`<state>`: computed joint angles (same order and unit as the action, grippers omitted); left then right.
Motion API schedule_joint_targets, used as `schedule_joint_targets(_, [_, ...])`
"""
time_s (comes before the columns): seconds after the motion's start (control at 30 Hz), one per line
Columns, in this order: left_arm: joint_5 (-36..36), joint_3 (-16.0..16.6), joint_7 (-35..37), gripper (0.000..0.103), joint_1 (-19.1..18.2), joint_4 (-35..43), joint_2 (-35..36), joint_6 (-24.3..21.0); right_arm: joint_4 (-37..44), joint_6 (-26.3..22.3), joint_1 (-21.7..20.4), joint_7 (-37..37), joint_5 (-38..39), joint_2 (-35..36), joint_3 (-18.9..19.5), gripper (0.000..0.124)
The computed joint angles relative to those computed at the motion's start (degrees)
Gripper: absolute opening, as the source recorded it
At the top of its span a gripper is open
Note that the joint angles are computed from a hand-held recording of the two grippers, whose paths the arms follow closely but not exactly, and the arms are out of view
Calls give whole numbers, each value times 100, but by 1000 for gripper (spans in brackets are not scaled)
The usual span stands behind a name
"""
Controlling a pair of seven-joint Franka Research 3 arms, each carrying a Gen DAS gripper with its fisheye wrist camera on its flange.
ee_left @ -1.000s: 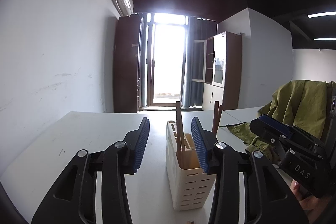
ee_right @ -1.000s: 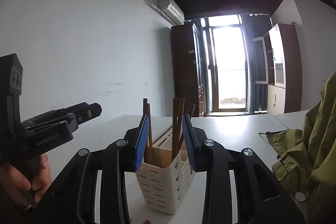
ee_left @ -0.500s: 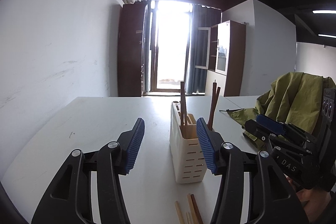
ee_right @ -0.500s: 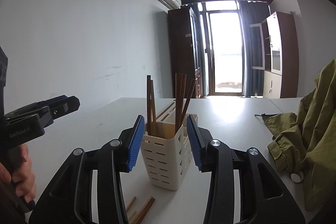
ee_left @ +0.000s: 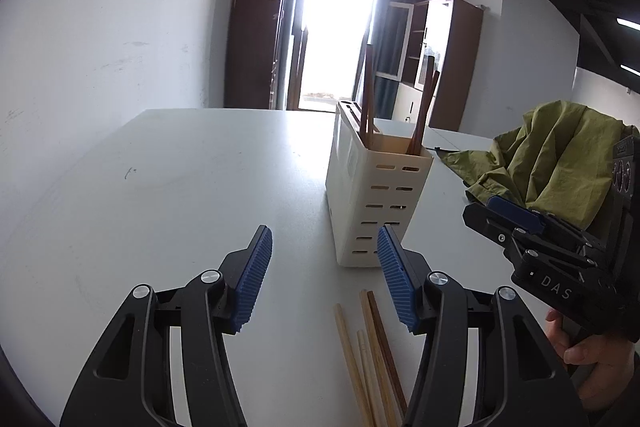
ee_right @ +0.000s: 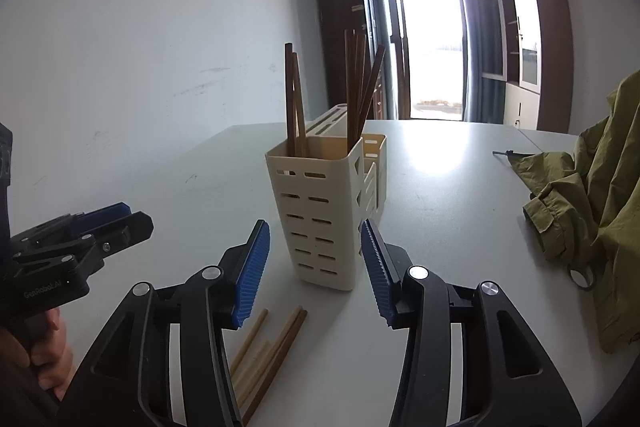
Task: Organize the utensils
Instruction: 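Move both open tools back down to the remaining chopsticks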
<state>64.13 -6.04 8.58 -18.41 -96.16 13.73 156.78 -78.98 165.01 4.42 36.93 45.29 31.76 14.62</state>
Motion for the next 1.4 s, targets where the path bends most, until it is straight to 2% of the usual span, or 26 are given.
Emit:
schedule_joint_targets(0.13, [-153, -32, 242, 55, 12, -31, 46, -92, 68, -197, 330, 678, -623, 128, -452, 48])
schedule_joint_targets(0.37, [-314, -7, 501, 55, -25, 7, 189, -260, 308, -525, 660, 1793, -1672, 455, -937, 48])
schedule_joint_targets(0.63, [-633, 62, 701, 55, -51, 78, 345, -356, 546, -1072, 728, 2312, -2360, 707, -977, 48])
schedule_joint_targets(0.77, [-697, 78, 749, 55, -42, 64, 350, -356, 791, -1346, 827, 2616, -2688, 905, -1124, 48])
schedule_joint_targets(1.13, [-1098, 83, 1050, 55, 18, 72, 439, -292, 970, -1616, 883, 2807, -3047, 1112, -1144, 48])
schedule_joint_targets(1.27, [-1128, 96, 1114, 55, -3, 56, 443, -285, 1164, -1847, 891, 2888, -3138, 1202, -1164, 48])
schedule_joint_targets(1.4, [-1323, 57, 1342, 55, 22, 115, 511, -337, 1080, -1833, 954, 2963, -3246, 1158, -1230, 49])
